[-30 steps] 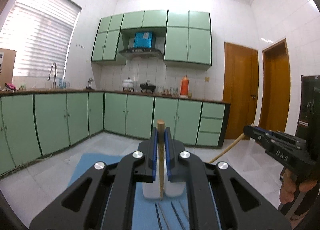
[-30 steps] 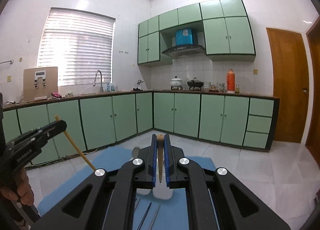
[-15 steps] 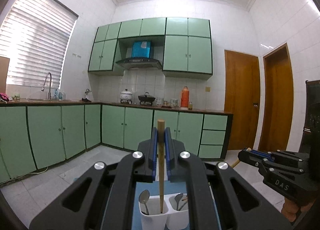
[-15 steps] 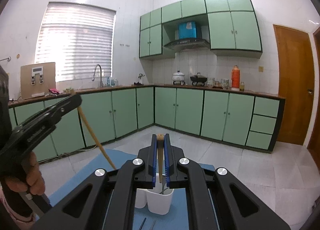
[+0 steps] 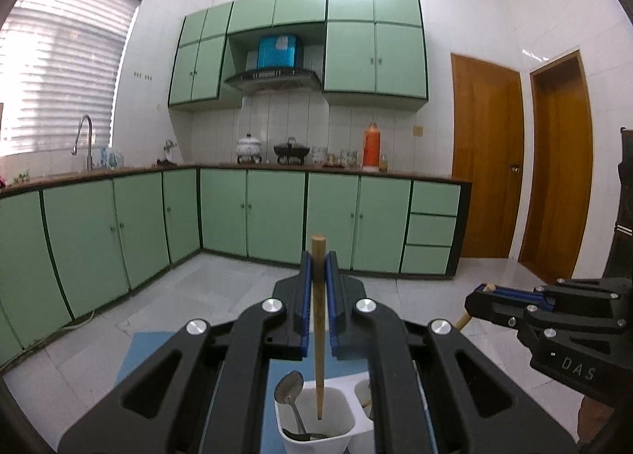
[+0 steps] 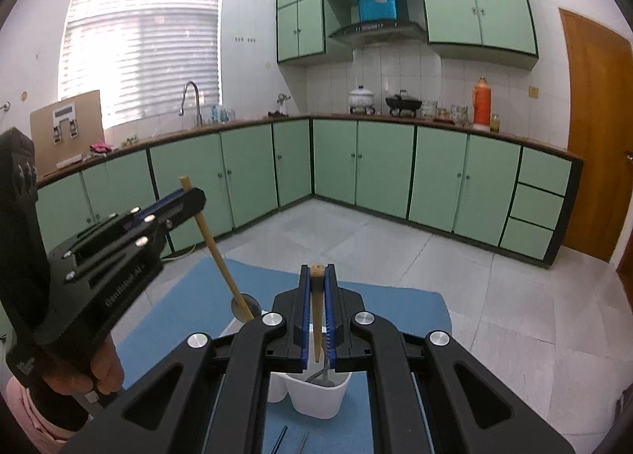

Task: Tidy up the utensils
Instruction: 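Lower both chopsticks into the holder and open both tools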

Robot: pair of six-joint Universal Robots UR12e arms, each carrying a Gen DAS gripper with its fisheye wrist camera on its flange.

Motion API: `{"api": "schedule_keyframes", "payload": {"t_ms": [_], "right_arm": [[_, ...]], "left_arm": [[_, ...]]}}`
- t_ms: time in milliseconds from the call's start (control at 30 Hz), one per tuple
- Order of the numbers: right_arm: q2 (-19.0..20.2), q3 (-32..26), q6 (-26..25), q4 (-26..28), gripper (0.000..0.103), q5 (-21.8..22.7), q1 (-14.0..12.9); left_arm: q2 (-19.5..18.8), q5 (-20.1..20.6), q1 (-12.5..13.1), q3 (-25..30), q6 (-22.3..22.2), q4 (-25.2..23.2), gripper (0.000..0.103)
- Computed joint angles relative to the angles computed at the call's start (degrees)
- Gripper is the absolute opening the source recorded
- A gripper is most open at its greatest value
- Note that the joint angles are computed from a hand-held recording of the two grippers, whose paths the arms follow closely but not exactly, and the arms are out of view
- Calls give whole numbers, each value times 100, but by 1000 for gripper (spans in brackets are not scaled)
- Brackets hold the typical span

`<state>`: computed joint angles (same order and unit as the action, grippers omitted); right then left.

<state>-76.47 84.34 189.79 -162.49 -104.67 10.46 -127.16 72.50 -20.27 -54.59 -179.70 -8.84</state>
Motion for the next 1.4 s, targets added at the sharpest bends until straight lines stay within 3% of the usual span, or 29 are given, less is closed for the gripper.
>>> {"api": "schedule_keyframes", "payload": {"t_ms": [367,633,900,967,1033,1133,1200,1400], "right_arm": [[245,-187,224,412,7,281,-182],[275,-167,265,364,7,209,-192],[207,-27,514,310,10,55,-203],[169,41,602,294,10,11,-221],[135,97,643,281,11,12,-245],[72,201,733,262,16,13,-269],[34,263,758,227,27,-35,-267],[-102,513,778,5,41,-247,-196]], "left_arm": [[-249,28,38,240,66,-646,6],[-340,111,42,330,66,-959,7],[-262,135,105,174,-44,-928,10],[-234,158,116,132,-108,-909,18],[-193,174,127,65,-177,-854,35],[-105,116,160,-76,-228,-777,39],[-44,102,170,-189,-253,-670,47],[232,98,207,-702,-240,-266,62]]}}
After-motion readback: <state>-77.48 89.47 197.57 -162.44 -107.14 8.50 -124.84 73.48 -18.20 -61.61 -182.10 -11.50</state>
